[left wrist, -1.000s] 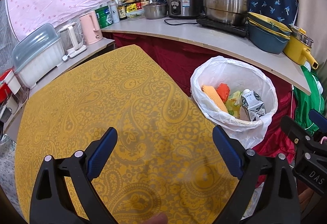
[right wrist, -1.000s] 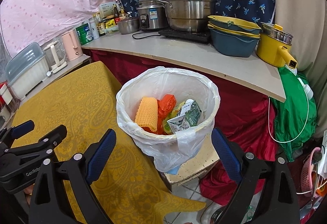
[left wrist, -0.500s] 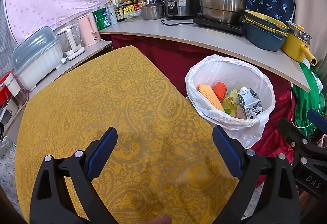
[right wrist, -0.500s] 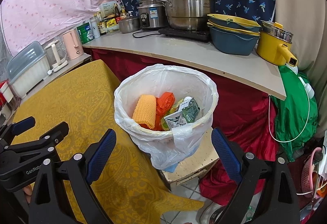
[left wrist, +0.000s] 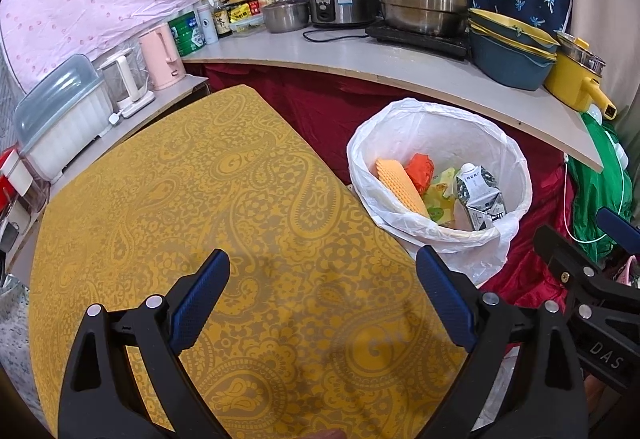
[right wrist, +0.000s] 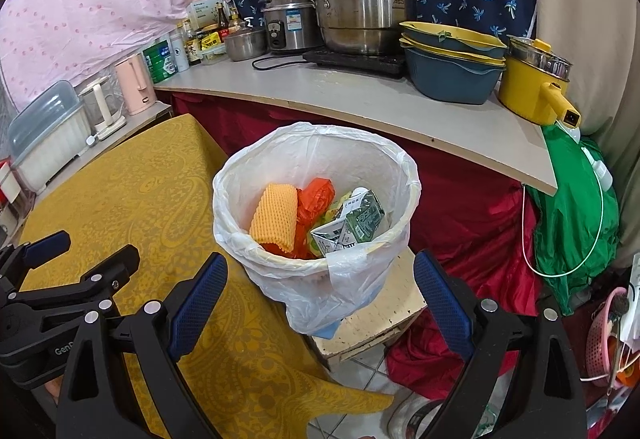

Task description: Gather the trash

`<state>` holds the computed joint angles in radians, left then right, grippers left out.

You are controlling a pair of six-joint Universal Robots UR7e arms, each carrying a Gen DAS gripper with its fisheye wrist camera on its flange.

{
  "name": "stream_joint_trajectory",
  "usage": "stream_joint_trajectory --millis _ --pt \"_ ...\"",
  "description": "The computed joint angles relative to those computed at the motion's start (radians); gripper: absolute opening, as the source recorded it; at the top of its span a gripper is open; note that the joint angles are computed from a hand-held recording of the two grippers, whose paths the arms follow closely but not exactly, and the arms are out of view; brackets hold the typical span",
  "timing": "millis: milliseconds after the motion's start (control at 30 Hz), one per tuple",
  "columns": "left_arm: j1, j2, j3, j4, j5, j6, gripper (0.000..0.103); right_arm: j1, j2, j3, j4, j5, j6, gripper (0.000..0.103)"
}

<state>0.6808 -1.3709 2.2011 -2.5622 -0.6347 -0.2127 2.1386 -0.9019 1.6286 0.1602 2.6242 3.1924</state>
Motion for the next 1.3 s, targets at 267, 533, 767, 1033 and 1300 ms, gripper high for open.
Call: stream_joint_trajectory --millis 267,533,767,1033,1300 --pt "0.013 0.042 -0.046 0.051 0.004 -0.021 0.09 -0.012 0.009 -0.032 0.04 -0.005 0.005 0.09" --pt "0.029 0.07 -0.074 0.048 0.004 -0.019 0.09 -0.027 0.014 -0.044 0.041 -0.006 -0.009 0.09" --pt "0.033 0.083 -0.087 0.05 0.004 -0.019 0.09 -0.037 0.013 -0.043 0.036 -0.009 -0.008 0.09" --pt "0.034 0.084 -0.089 0.054 0.002 -0.017 0.09 -0.038 0.012 -0.04 0.034 -0.007 -0.006 0.09" --pt "0.029 0.085 -0.086 0.049 0.006 -0.014 0.09 -0.039 0.008 -0.035 0.029 -0.008 -0.005 0.09"
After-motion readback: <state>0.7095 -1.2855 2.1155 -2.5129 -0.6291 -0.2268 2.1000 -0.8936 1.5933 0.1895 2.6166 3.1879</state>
